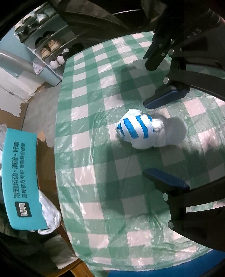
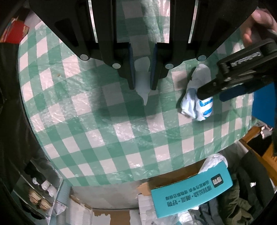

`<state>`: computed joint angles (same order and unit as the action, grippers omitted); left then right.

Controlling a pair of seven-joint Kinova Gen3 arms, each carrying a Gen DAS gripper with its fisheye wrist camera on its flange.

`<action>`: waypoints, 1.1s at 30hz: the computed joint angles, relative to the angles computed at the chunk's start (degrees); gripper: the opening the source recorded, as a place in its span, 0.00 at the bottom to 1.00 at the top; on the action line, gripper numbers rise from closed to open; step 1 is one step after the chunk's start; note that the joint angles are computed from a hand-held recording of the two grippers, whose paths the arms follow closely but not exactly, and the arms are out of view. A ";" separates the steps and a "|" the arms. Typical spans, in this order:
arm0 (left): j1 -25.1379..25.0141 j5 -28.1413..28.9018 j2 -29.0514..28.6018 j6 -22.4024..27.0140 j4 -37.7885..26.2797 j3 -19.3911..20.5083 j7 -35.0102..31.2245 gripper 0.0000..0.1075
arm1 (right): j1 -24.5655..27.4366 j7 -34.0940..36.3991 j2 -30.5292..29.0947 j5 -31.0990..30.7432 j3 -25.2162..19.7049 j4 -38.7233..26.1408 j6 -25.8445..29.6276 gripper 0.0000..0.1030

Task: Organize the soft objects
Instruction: 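Close the right gripper on the white item while the left gripper grasps the white-and-blue sock, then lift and carry the sock and white item over the box with both grippers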

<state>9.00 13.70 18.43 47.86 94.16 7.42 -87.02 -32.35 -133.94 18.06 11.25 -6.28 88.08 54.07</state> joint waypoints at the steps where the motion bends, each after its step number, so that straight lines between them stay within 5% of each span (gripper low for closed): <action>1: 0.55 -0.70 0.47 0.31 -0.55 -0.09 0.45 0.68 | 0.12 0.00 -0.17 -0.07 0.03 0.12 -0.10 0.14; 9: 0.44 -0.65 3.61 3.75 -3.36 0.32 1.26 0.64 | 0.60 -0.09 -0.92 -0.43 -0.09 0.43 -0.57 0.14; 14: 1.46 -2.72 3.83 4.05 -3.42 0.57 -1.75 0.37 | 0.75 0.46 -1.31 -0.85 -0.39 0.11 -0.61 0.14; 33: 0.87 -4.44 -7.93 3.91 1.85 -0.55 -5.55 0.36 | -1.95 0.58 -3.31 0.62 -1.59 -1.80 0.02 0.14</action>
<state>9.87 9.26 10.51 51.76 96.01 6.87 -92.56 -34.30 -133.36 14.75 11.87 -7.87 86.28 54.09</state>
